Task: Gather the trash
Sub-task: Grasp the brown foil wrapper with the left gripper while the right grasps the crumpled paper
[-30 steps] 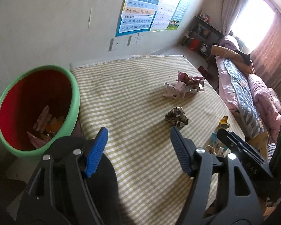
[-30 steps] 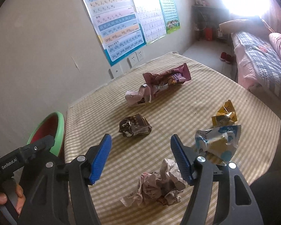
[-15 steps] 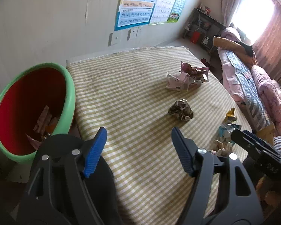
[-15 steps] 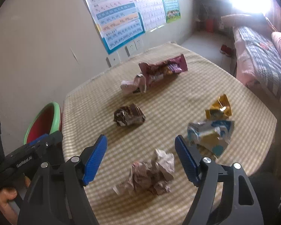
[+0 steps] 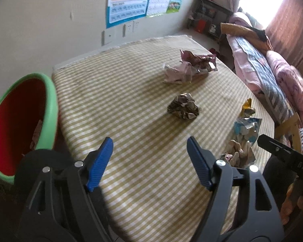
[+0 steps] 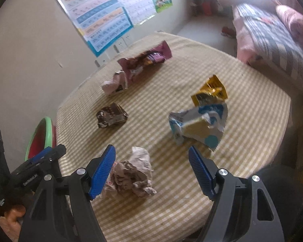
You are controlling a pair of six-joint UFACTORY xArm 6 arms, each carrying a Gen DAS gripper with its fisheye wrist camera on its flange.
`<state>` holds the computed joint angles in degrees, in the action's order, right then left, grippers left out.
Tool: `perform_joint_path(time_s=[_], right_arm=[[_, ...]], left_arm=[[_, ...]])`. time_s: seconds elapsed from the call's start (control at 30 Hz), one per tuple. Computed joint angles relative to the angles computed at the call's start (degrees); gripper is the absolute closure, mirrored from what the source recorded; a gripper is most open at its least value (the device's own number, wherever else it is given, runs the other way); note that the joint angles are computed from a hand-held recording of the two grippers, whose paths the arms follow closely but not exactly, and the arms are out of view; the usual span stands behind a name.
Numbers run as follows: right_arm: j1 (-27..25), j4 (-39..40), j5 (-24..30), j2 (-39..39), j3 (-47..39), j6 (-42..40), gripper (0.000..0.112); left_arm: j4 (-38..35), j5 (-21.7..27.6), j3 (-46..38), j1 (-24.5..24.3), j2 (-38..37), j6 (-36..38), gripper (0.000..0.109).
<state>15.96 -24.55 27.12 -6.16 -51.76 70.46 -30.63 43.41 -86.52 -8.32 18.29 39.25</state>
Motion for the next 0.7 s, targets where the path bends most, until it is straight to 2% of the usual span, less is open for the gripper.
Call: perform_joint_path(time_s=[0.27,0.37,0.5,0.7], right_arm=[[-0.98,12.00,-5.56,-1.27,4.29,-5.42,0.040],[-0.55,16.35,-7.49,-1.52,5.41,-8.02,0.040],[-0.50,17.07,-8.45,-1.82,6.19,-7.74,0.040],[-0.99,18.49,-10.79,-3.62,8.67,-7.10,0.040]], left_arm=[[-0.42,-0.63,-3.38,-2.32,2.32,0.40,0.036],[-1.24,0.67,-6.08,-3.22,4.08,1.34,0.036],[0.80,1.44,-10.26,-5.43,7.54,1.94,0.034],[7.14,4.82,-18.93,-7.93,14.74,-2.85,0.034]])
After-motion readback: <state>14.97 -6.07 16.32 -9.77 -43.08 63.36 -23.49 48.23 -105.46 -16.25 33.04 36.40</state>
